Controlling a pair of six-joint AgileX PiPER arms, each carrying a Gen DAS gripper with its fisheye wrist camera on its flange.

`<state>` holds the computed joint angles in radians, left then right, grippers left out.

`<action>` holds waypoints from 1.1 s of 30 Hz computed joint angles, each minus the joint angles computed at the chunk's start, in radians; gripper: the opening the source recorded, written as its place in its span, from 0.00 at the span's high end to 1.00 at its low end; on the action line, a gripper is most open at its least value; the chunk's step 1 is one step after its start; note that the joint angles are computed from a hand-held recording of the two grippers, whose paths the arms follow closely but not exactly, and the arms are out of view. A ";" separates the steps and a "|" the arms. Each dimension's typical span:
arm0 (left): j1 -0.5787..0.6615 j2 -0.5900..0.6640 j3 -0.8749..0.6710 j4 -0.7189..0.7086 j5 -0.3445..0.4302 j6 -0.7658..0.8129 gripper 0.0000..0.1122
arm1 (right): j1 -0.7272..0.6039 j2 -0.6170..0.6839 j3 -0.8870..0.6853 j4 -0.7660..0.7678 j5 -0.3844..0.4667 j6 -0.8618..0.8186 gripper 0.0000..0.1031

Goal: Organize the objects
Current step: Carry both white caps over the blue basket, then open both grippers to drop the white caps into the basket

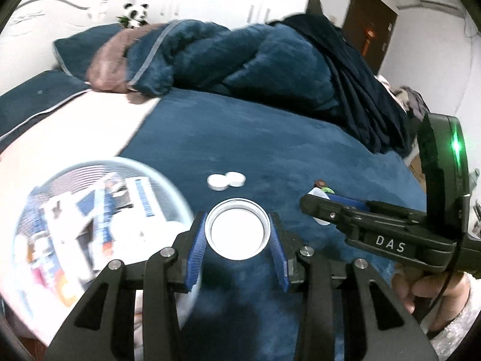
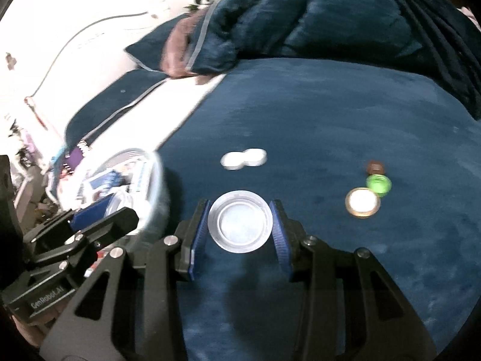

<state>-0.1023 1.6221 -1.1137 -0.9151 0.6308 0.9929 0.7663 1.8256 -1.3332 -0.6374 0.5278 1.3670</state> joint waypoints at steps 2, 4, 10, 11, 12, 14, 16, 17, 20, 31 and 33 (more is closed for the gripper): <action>0.049 -0.026 0.017 -0.003 0.012 0.013 0.63 | 0.019 0.033 -0.056 0.021 0.004 -0.032 0.60; 0.119 -0.040 0.026 -0.003 0.030 0.023 0.63 | 0.033 0.078 -0.134 0.062 0.020 -0.086 0.60; 0.303 -0.034 0.031 -0.022 0.053 0.053 0.63 | 0.064 0.215 -0.364 0.168 0.065 -0.238 0.60; 0.328 -0.030 0.031 -0.030 0.058 0.061 0.63 | 0.067 0.243 -0.410 0.195 0.077 -0.273 0.60; 0.353 -0.022 0.024 -0.036 0.060 0.062 0.63 | 0.068 0.270 -0.453 0.219 0.090 -0.304 0.60; 0.391 0.000 0.006 -0.040 0.056 0.052 0.63 | 0.071 0.330 -0.548 0.262 0.123 -0.361 0.60; 0.430 0.029 -0.021 -0.045 0.057 0.031 0.63 | 0.071 0.369 -0.613 0.290 0.151 -0.392 0.60; 0.440 0.036 -0.024 -0.048 0.052 0.023 0.63 | 0.069 0.388 -0.645 0.304 0.161 -0.405 0.60; 0.447 0.093 -0.076 -0.036 0.033 -0.029 0.63 | 0.055 0.432 -0.710 0.344 0.156 -0.422 0.59; 0.431 0.109 -0.070 -0.024 -0.027 -0.030 0.14 | 0.025 0.366 -0.574 0.410 -0.026 -0.380 0.39; 0.418 0.079 -0.047 0.024 -0.063 -0.055 0.11 | 0.037 0.367 -0.589 0.371 0.021 -0.357 0.37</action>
<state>0.3157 1.7007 -1.1607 -0.8914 0.5677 0.9375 0.8029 2.1928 -1.9221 -0.2661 0.5493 1.0102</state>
